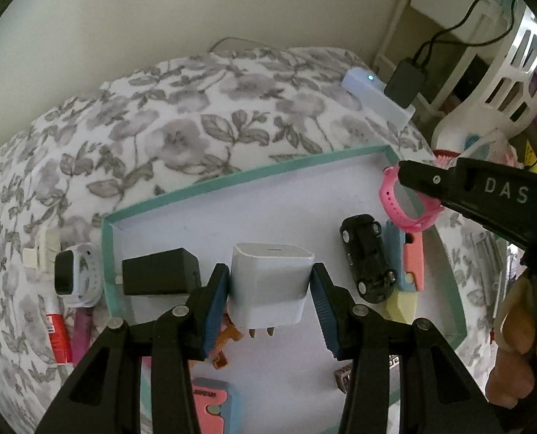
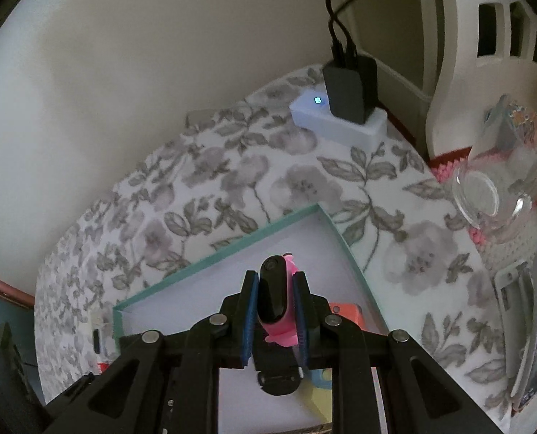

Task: Organize rigid objects
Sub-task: 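Open left tool to drop white plug while right tool releases pink watch band in tray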

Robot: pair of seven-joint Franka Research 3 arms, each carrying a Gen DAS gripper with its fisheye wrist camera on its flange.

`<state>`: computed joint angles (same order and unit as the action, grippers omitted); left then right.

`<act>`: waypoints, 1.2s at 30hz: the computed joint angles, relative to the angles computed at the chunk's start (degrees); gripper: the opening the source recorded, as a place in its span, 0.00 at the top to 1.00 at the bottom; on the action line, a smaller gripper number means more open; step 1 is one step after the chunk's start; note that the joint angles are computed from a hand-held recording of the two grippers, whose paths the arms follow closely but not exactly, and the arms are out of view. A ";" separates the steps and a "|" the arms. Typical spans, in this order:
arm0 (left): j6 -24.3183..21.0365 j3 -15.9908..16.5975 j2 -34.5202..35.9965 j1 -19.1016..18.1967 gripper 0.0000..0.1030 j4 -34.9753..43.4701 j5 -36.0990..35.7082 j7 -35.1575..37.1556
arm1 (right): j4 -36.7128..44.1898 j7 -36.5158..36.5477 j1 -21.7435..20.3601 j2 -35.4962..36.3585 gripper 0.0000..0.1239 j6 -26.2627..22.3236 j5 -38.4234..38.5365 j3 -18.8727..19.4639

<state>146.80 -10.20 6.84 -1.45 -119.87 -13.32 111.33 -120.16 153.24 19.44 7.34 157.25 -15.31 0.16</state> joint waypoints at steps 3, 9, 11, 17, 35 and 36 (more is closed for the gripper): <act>-0.09 0.02 0.56 -0.13 0.54 0.28 0.88 -0.61 | -0.29 -1.44 -0.35 0.49 0.84 0.64 2.02 0.27; -1.00 -0.06 1.49 -0.10 0.54 0.97 2.39 -1.74 | 0.64 -2.35 0.24 0.98 0.84 -0.59 2.34 -0.01; -1.20 -0.13 1.88 -0.06 0.54 1.14 2.68 -2.15 | 0.72 -2.60 0.28 1.06 0.84 -0.67 2.54 -0.01; -2.24 -0.34 2.46 0.15 0.53 1.44 3.23 -2.77 | 1.76 -2.58 0.67 1.26 0.83 -2.57 1.65 -0.23; -2.59 0.32 0.74 0.75 0.53 2.89 1.03 -3.00 | 2.21 -0.72 0.52 0.10 0.68 -4.83 -1.71 -0.06; -2.29 0.49 0.62 0.79 0.53 2.93 1.28 -3.50 | 2.30 -0.40 0.51 0.01 0.68 -5.06 -2.17 -0.03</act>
